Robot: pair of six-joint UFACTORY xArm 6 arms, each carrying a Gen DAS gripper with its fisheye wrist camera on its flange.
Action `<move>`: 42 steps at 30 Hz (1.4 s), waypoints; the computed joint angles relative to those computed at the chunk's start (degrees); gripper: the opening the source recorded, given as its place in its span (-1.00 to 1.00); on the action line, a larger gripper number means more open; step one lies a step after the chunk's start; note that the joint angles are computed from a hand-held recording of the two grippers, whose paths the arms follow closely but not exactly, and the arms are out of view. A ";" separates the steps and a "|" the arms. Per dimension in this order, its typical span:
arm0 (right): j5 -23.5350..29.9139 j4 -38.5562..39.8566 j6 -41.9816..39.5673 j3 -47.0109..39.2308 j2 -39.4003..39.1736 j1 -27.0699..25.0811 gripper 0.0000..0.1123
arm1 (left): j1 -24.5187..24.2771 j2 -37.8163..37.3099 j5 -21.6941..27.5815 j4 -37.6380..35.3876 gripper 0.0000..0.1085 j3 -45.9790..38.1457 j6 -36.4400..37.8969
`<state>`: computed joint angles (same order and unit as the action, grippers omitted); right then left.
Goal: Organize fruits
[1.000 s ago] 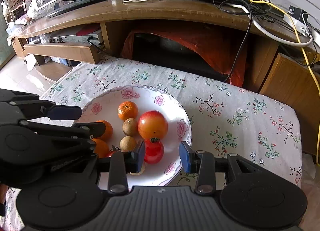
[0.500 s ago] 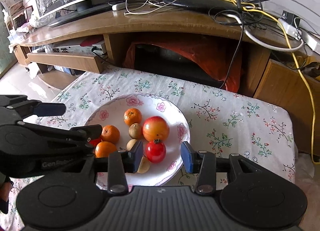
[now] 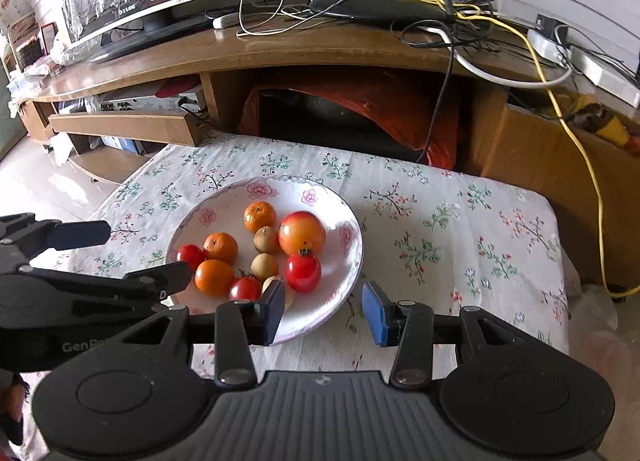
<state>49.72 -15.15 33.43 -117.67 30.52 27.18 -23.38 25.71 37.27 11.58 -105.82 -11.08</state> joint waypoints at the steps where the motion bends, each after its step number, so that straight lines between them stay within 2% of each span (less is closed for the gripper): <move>1: -0.84 0.03 0.55 1.84 -1.31 0.08 -0.22 | -0.07 -1.00 -1.00 0.14 0.65 1.56 -0.38; 7: -3.99 -1.96 3.66 9.85 -7.28 1.10 -0.22 | -0.24 -5.73 -5.78 1.72 0.67 8.76 -2.32; 12: -5.64 -2.69 5.59 14.71 -10.95 1.86 -0.21 | -0.61 -8.62 -7.50 5.47 0.73 12.36 -5.51; 20: -6.99 -6.00 8.91 20.52 -15.47 3.42 -0.20 | -1.28 -13.09 -10.94 16.20 0.74 18.23 -12.21; 26: -8.92 -7.42 11.81 24.62 -18.79 4.09 -0.20 | -1.63 -15.37 -10.31 15.69 0.74 20.46 -14.10; 33: -10.08 -8.98 14.65 28.49 -21.99 4.83 -0.20 | -1.62 -17.74 -11.02 11.12 0.74 23.68 -11.71; 37: -10.04 -9.69 16.13 30.30 -23.44 5.36 -0.20 | -2.00 -19.06 -10.41 11.34 0.78 25.44 -11.65; 42: -8.91 -9.86 17.08 32.11 -24.87 6.24 -0.20 | -2.27 -20.38 -8.86 7.60 0.78 27.20 -9.56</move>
<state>40.81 -25.01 50.51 -85.56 5.64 33.43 -25.65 5.34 28.42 19.18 -78.62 -20.64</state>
